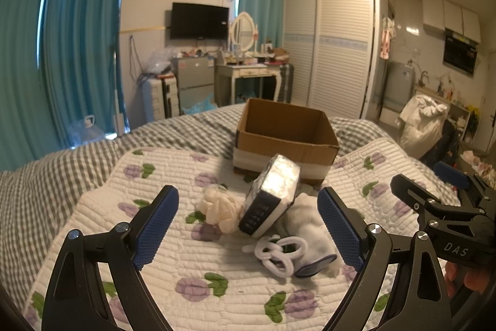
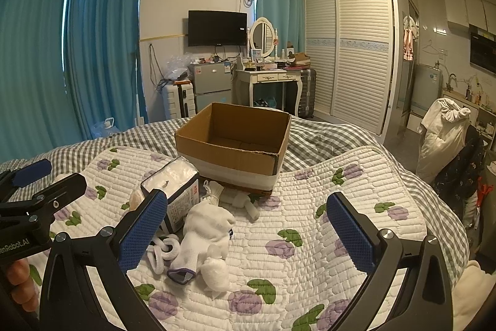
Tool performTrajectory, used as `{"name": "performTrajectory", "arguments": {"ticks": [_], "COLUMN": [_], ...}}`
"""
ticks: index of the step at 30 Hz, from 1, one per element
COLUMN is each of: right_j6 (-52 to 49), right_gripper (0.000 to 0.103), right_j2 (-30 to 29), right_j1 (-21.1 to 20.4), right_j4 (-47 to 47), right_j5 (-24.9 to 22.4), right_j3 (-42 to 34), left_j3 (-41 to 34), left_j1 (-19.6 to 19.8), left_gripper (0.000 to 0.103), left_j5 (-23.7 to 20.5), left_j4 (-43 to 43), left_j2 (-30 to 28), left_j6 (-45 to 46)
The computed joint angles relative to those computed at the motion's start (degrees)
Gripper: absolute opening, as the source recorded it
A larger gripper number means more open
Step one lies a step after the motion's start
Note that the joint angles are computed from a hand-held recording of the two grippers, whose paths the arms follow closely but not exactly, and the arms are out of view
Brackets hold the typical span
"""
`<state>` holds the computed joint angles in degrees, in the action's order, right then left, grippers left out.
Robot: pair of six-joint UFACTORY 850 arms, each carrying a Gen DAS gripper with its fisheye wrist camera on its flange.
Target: Organize soft objects
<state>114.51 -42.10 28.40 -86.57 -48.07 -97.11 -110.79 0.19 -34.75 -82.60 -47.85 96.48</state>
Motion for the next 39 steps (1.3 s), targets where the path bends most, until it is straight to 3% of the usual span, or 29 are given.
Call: {"name": "performTrajectory", "arguments": {"ticks": [14, 21, 31, 33, 35, 39], "right_j6": [-0.81, -5.29, -15.55, -15.78, -15.13, -16.34], "right_gripper": [0.103, 0.103, 0.103, 0.103, 0.103, 0.103], "right_j2": [0.43, 1.36, -3.57, -3.86, -3.87, -4.35], "right_j1": [0.37, -0.18, -4.19, -4.97, -5.46, -5.93], "right_j4": [-0.51, 2.75, 15.76, 17.42, 17.71, 19.0], "right_j5": [-0.52, -0.44, 6.07, 8.21, 9.89, 11.74], "right_j3": [0.05, 1.24, -2.22, -2.34, -2.14, -2.67], "left_j3": [0.79, -0.51, -8.1, -10.98, -17.12, -22.85], "left_j1": [0.37, 0.2, -3.42, -3.87, -4.06, -5.3], "left_gripper": [0.092, 0.092, 0.091, 0.09, 0.09, 0.09], "left_j5": [-0.56, -0.75, 3.43, 0.79, -4.97, -5.81], "left_j4": [-3.02, 1.19, 27.91, 32.36, 37.36, 45.29], "left_j2": [0.6, -0.19, -8.6, -10.96, -15.1, -19.02], "left_j6": [2.32, -1.99, -24.01, -28.4, -35.32, -42.97]}}
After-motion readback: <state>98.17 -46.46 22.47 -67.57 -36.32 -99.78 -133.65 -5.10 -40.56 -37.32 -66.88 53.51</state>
